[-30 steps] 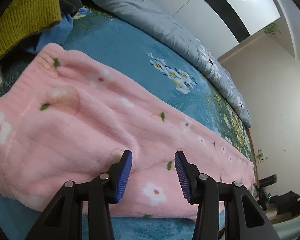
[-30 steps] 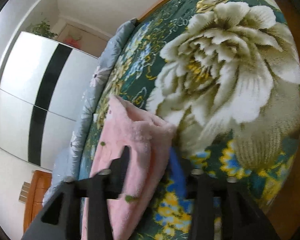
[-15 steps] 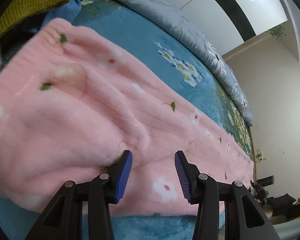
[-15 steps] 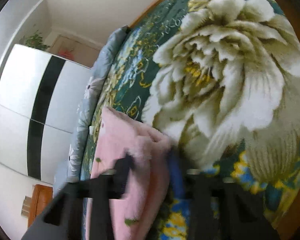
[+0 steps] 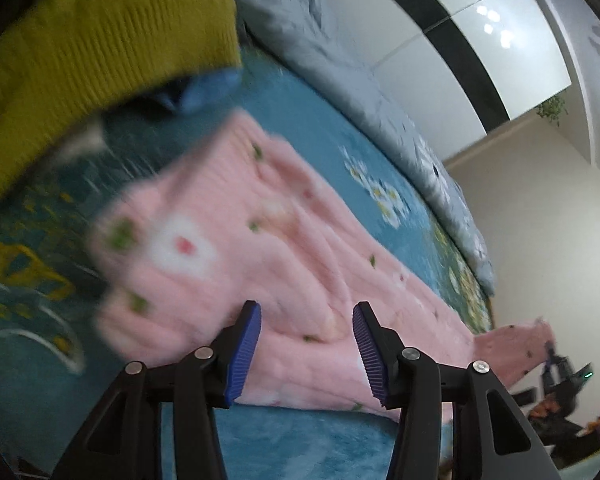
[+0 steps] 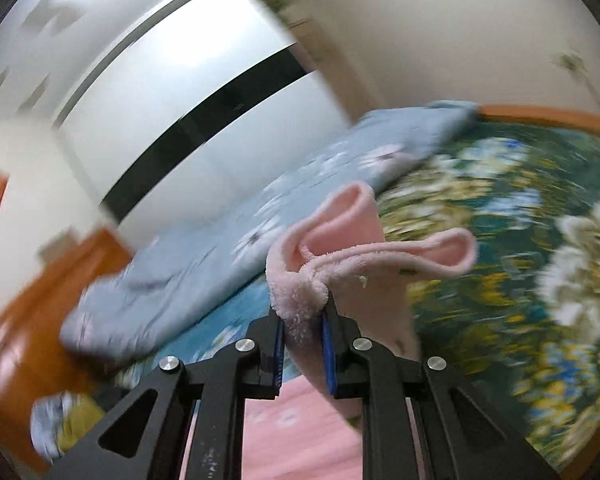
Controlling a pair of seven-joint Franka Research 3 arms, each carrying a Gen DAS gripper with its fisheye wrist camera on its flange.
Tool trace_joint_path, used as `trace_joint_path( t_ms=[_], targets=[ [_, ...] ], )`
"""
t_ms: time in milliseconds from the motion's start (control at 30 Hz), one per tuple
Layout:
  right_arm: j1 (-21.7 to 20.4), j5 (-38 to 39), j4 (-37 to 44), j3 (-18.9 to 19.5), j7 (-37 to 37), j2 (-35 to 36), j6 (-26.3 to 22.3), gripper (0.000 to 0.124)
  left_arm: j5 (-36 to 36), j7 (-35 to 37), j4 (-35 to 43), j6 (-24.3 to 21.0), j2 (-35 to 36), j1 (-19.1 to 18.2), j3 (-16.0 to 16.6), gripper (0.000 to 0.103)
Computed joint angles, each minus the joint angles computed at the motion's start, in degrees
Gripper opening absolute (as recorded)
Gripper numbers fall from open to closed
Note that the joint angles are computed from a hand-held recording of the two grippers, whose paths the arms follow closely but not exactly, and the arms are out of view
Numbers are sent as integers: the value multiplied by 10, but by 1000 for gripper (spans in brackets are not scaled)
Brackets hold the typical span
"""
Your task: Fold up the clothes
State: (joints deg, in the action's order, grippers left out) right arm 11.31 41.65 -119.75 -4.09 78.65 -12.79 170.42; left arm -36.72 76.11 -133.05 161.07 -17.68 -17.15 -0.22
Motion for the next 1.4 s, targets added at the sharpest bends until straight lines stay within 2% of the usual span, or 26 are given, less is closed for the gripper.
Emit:
trace_joint_path(
  t_ms=[67,100,133,200,267,433,500,533,600,667,733,833,900,1000,1033,1067,1167,1267,1300,1333,1367,1400],
  targets=[
    [4,-52,18,36,20,16,-13,16,44,-25,-16,12,-19,22,-16,52],
    [19,-52,24,43,10,25,-14,16,52,-26,-25,16,-28,22,-12,52],
    [33,-48,31,48,-2,34,-15,16,60,-27,-33,20,-36,21,-8,52],
    [72,8,42,46,-55,50,-24,16,67,-27,-45,23,-47,15,5,52],
    [90,23,53,64,-69,76,-44,16,72,-28,-57,28,-56,9,15,52],
    [104,-53,44,106,-13,119,-63,17,79,-26,-82,36,-76,-1,40,52],
    [110,-54,39,113,-11,126,-65,17,70,-24,-88,42,-78,-12,53,52],
    [112,-73,40,115,-1,130,-71,17,65,-23,-91,45,-79,-17,59,52],
    [118,-213,27,118,79,129,-76,17,66,-29,-95,48,-78,-15,59,52],
    [121,-311,23,120,132,131,-83,17,58,-23,-99,48,-80,-25,69,52],
    [123,-343,21,120,146,132,-89,20,49,-16,-103,46,-83,-32,77,52],
    [126,-298,21,122,90,131,-103,35,45,-16,-107,44,-86,-32,76,52],
    [128,-176,23,125,-26,123,-116,52,42,-17,-109,42,-88,-31,77,52],
    [134,-69,13,121,-110,108,-79,53,49,-51,-114,33,-90,-9,64,53],
    [133,-48,15,118,-107,110,-66,53,50,-64,-117,34,-91,-4,60,53],
    [131,-62,17,116,-73,113,-55,53,50,-78,-121,35,-92,1,57,53],
    [113,-236,26,109,143,140,-65,53,43,-90,-126,36,-94,-7,66,53],
    [111,-247,42,108,181,164,-102,53,27,-79,-123,34,-91,-27,79,53],
    [114,-271,39,107,198,165,-96,55,16,-71,-121,33,-89,-36,85,53],
    [114,-254,30,111,183,160,-75,55,5,-63,-118,33,-87,-44,90,54],
    [113,-227,21,116,161,155,-54,55,-7,-54,-115,32,-84,-52,94,55],
    [111,-160,13,125,107,147,-30,55,-12,-53,-112,31,-79,-51,91,59]
  ],
)
